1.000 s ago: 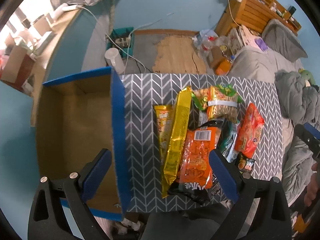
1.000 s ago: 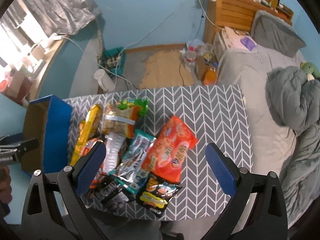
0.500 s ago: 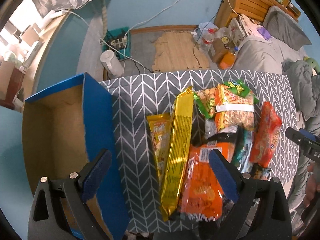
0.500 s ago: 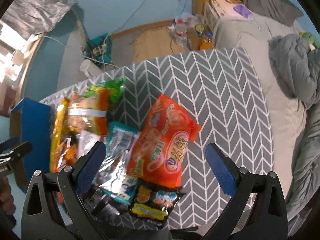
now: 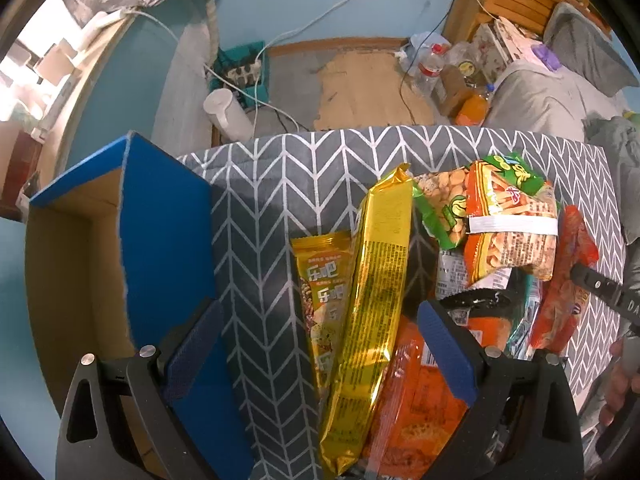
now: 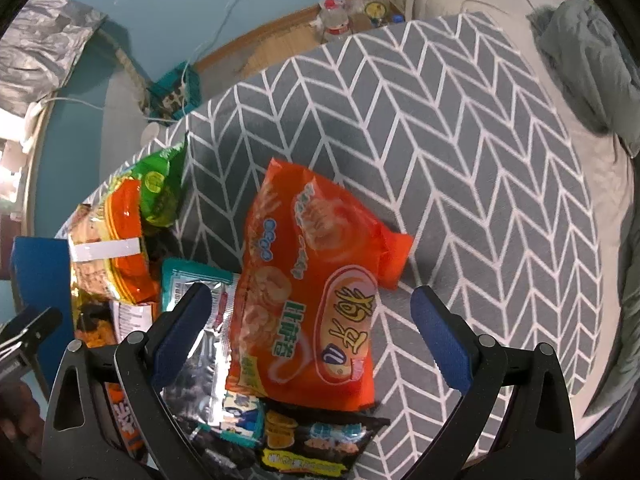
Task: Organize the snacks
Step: 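Grasp the yellow bar packet with the left gripper while the right grasps the orange bag, then lift both packets and lower them into the cardboard box, opening both grippers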
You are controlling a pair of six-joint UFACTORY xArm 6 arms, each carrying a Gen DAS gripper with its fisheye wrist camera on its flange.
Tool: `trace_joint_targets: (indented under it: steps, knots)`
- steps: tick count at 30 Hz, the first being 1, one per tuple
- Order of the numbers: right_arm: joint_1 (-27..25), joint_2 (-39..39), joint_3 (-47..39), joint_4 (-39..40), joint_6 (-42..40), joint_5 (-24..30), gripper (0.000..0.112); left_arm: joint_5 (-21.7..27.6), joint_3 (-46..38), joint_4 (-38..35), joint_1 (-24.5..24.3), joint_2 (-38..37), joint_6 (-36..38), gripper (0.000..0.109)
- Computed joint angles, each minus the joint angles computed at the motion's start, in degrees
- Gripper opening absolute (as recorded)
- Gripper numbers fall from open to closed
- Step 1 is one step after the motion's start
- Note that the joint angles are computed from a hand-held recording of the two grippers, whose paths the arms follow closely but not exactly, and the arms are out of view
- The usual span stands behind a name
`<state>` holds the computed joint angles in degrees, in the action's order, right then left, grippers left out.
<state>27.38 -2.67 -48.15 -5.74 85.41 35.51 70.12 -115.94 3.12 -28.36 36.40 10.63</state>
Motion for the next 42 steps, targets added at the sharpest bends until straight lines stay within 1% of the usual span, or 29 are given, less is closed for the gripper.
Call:
trace_joint_targets:
  steps: [6,10,12,14,16,18,20,21,22,23,25,26,27,28,32,36,38,42]
  knots:
    - [-0.05,3.20,-2.17,1.12,-2.82,0.20,0.100,-2.47,1.27,0.56,-0.93,0.26,1.17,0.099]
    - [0.04,6.07,-4.86,1.34,-3.97,1.73,0.100,-4.64,3.33,2.25,-1.94,-0.19,2.45,0.099]
    - [-0.27,8.05,-6.39,1.64,-4.67,2.09,0.100,-5.70,4.44,3.23,-2.26,-0.48,2.78,0.095]
    - [-0.26,9.28,-6.88,1.76,-4.59,1.76,0.098,-6.40,4.99,4.13,-2.34,-0.33,2.83,0.080]
    - [0.18,10.25,-6.39,2.41,-4.49,0.47,0.094,-6.00,4.61,4.01,-2.09,0.30,2.61,0.074]
    - [0.28,10.82,-5.60,3.38,-5.16,-1.03,0.091,-4.03,2.85,1.94,-1.42,1.55,2.86,0.068]
    - [0.57,11.90,-6.24,2.17,-5.13,-1.01,0.090,-1.67,1.02,-0.70,-0.65,2.72,2.89,0.058]
    - [0.62,12.41,-6.60,2.04,-5.54,-0.73,0.088,-0.75,0.45,-1.68,-0.38,3.10,2.91,0.054]
    - [0.98,13.11,-7.18,1.70,-5.25,-0.58,0.086,0.71,-0.71,-2.63,-0.13,3.89,2.98,0.047]
    - [1.48,13.78,-7.71,1.20,-4.70,-0.41,0.085,1.41,-1.11,-3.10,-0.01,4.22,3.17,0.043]
    - [1.83,14.13,-8.10,0.72,-5.25,0.31,0.077,1.39,-0.45,-2.77,-0.16,3.84,3.78,0.039]
    - [1.88,13.28,-7.85,0.71,-5.89,1.02,0.073,1.61,-0.37,-3.21,-0.13,3.72,4.66,0.032]
    - [2.10,13.54,-8.44,0.37,-6.25,1.84,0.066,2.02,-0.32,-3.99,-0.05,3.55,5.48,0.029]
    - [2.15,13.16,-8.54,0.46,-6.94,2.56,0.065,2.34,-0.28,-4.46,0.04,3.39,5.98,0.028]
    - [2.27,11.85,-6.65,-0.22,-6.40,0.55,0.062,0.95,2.28,-6.60,0.80,1.49,5.62,0.027]
    - [2.85,8.87,-4.63,-4.01,-2.98,0.22,0.062,-0.59,5.01,-8.77,1.86,-0.71,5.37,0.027]
    - [2.77,6.79,-4.29,-4.91,-3.17,2.03,0.062,-1.23,6.53,-9.52,2.29,-2.14,5.41,0.027]
    - [4.46,4.55,-5.66,-7.33,-2.71,6.15,0.062,-1.65,7.70,-10.60,3.14,-4.11,5.56,0.027]
